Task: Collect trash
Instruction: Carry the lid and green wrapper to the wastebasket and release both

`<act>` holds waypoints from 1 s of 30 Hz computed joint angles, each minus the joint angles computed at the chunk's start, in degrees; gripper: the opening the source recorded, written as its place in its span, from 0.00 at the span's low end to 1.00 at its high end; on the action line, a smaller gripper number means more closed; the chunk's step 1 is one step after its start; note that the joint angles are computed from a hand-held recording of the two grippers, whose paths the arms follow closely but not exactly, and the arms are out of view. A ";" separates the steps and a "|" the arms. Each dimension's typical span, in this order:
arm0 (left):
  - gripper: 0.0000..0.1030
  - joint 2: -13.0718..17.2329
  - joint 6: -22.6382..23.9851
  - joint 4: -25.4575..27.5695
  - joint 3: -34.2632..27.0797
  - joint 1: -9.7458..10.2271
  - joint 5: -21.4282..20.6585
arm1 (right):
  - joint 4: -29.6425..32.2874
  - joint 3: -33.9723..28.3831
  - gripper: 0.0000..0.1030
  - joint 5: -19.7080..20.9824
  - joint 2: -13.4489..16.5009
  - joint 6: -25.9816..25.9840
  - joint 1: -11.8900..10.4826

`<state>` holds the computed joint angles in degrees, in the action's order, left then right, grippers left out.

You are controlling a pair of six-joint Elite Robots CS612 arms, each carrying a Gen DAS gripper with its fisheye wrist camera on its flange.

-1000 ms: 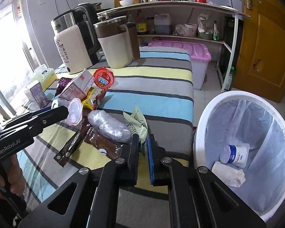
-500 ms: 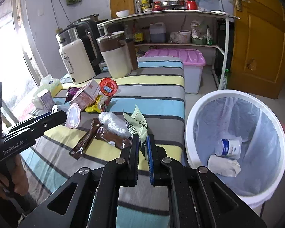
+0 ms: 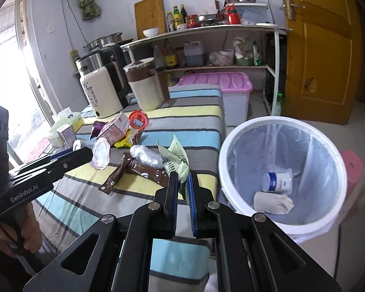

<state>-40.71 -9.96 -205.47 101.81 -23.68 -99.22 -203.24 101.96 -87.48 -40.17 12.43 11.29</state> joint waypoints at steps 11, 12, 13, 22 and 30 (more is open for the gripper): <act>0.29 0.21 3.34 1.63 -1.57 -2.35 -3.11 | -3.57 4.22 0.08 -4.30 -1.72 2.58 -1.63; 0.29 0.26 3.58 1.75 -1.75 -2.54 -3.29 | -3.83 4.58 0.08 -4.67 -1.83 2.89 -1.86; 0.29 0.34 3.78 1.95 -1.96 -2.70 -3.53 | -4.02 4.88 0.08 -5.01 -1.91 3.24 -2.07; 0.29 1.48 5.67 4.48 -4.76 -4.20 -5.45 | -4.71 6.55 0.08 -7.13 -2.02 5.90 -3.94; 0.29 2.92 7.03 7.26 -7.77 -5.20 -7.03 | -3.58 6.60 0.08 -8.06 -1.55 7.29 -5.10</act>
